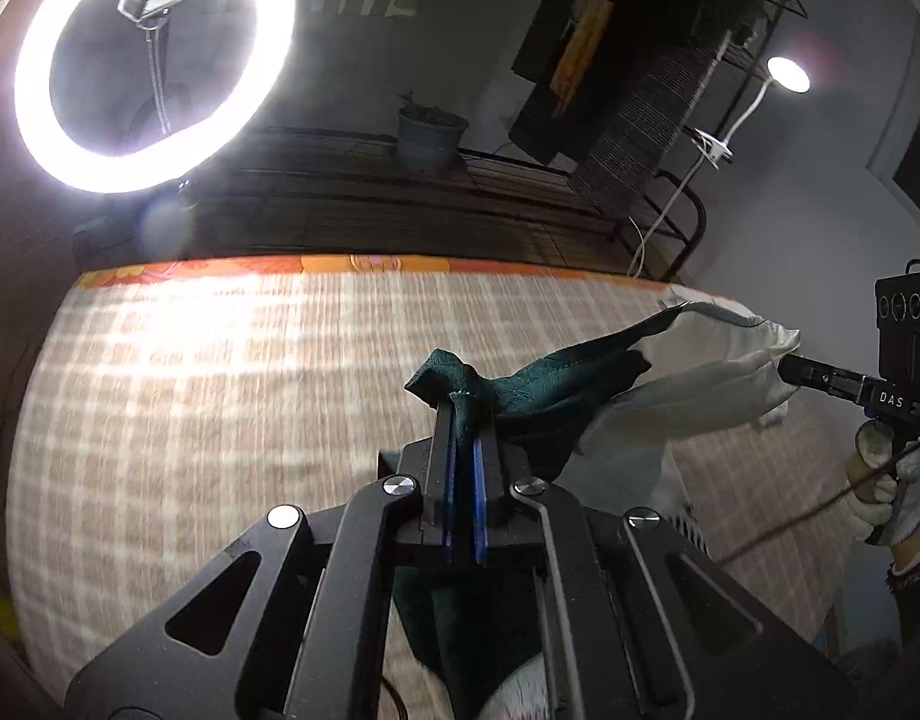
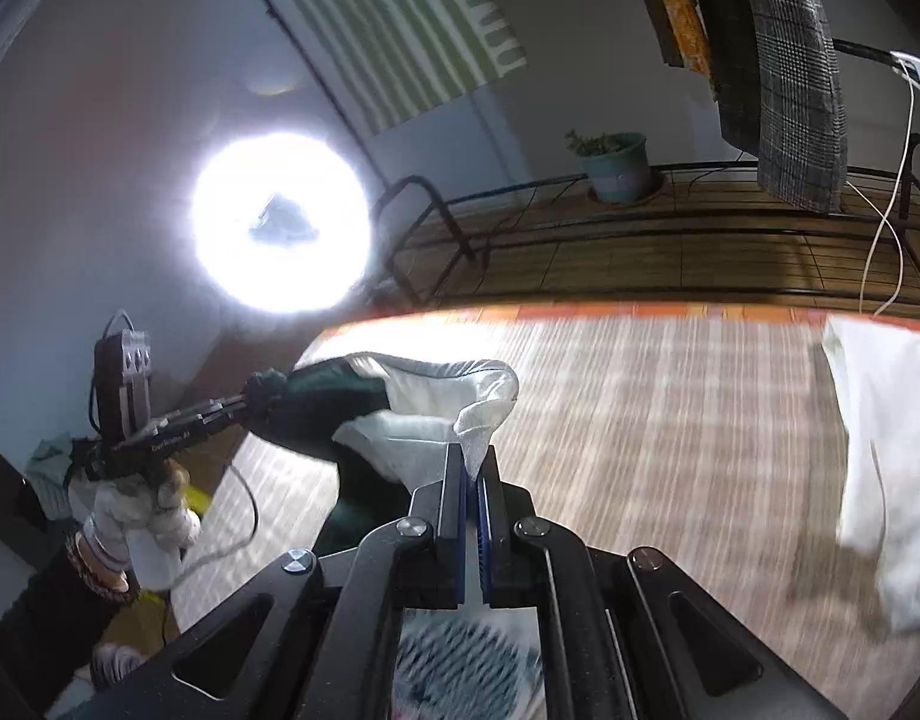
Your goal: Fold small clothes
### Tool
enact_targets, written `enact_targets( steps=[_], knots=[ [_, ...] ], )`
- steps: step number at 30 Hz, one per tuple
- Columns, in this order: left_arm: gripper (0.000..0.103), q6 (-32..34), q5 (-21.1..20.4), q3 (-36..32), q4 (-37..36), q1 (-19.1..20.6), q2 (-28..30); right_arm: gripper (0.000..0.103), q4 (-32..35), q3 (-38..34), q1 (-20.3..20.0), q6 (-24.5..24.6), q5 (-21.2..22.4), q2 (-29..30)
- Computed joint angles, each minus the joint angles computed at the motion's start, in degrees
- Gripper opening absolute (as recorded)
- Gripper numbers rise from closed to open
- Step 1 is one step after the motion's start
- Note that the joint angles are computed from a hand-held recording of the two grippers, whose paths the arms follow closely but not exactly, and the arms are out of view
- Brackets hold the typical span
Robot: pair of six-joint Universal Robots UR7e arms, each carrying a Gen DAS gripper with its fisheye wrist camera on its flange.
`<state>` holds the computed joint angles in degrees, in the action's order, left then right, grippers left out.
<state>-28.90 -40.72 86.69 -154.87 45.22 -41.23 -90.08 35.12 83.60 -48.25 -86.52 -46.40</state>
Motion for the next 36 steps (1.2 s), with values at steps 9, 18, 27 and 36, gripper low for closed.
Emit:
enact_targets(
  steps=[9, 18, 27, 36],
  knots=[
    [0.002, -10.52, -1.53, 14.57, 2.12, -5.15, -3.67, 0.0, -8.74, 25.79, -3.77, -4.08, -4.18, -16.24],
    [0.026, -15.69, -2.27, 18.98, 10.58, -8.66, -5.43, 0.015, -12.02, 34.85, -5.68, -9.82, -6.64, -23.74],
    [0.038, -22.3, -1.01, 24.82, 10.67, -12.43, -10.91, 0.037, -7.13, 32.83, -7.93, -8.17, -1.38, -27.42],
    [0.038, -32.18, -4.18, 23.57, 11.1, -8.05, -9.21, 0.035, -11.94, 37.25, -8.1, 3.03, -12.2, -23.8]
  ],
)
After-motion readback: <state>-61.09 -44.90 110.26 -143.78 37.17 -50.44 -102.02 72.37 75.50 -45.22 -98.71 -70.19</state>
